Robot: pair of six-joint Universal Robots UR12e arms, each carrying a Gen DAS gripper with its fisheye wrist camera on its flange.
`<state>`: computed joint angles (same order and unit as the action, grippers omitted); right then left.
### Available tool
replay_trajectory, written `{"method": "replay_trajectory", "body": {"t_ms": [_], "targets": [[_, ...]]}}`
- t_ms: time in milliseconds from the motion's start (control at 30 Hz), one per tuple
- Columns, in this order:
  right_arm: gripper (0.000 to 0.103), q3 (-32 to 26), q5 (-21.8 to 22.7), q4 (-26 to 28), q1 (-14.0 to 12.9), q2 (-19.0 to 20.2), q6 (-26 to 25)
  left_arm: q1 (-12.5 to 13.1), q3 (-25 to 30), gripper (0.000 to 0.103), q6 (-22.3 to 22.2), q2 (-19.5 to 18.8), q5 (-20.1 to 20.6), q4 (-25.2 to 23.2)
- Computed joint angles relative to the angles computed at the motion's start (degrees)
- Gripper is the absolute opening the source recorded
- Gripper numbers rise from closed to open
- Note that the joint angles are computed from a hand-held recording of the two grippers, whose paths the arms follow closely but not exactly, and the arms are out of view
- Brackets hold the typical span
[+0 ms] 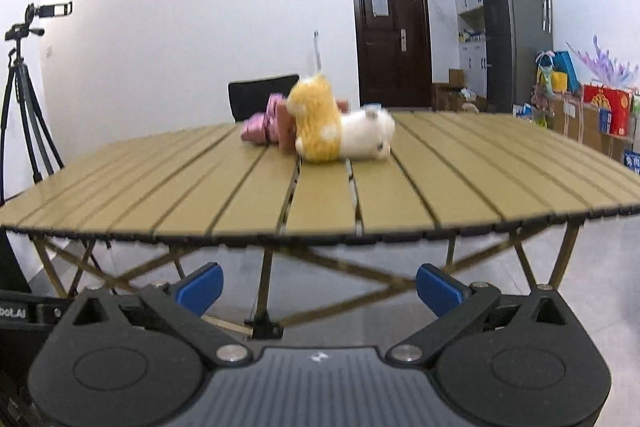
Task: Collect trash
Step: 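Move both tools back up toward the table, then grasp the yellow-and-white alpaca plush with the right gripper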
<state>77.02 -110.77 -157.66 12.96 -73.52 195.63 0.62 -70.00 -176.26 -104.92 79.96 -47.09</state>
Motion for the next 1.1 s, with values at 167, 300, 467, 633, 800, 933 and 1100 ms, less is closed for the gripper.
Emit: {"method": "replay_trajectory", "body": {"t_ms": [167,300,467,633,800,933,1100], "targets": [[0.103,-4.46,-0.27,-1.05,-0.99,2.34,-3.19,-0.14,3.15,0.103,0.09,-1.69,-0.21,0.77],[0.103,-8.69,-1.48,-0.9,-1.28,4.77,-5.98,-0.35,6.58,0.103,-0.16,-3.61,-0.04,0.43],[0.103,-14.11,-1.07,-0.83,-1.94,8.02,-9.01,-0.58,11.1,0.103,-0.42,-6.41,0.17,0.36],[0.103,-20.63,-0.29,2.65,-2.76,11.67,-9.69,-0.75,16.41,0.103,-0.88,-9.65,-0.4,-1.17],[0.103,-28.19,-0.11,8.1,-3.42,15.98,-10.76,-1.1,20.88,0.103,-0.74,-12.6,-0.31,-1.8],[0.101,-34.17,0.19,12.65,-3.98,19.48,-10.86,-1.33,23.72,0.103,-0.56,-14.52,-0.15,-2.59],[0.098,-42.56,-0.97,19.14,-4.13,24.33,-13.65,-1.44,26.34,0.103,-0.08,-16.29,-0.21,-3.72]]}}
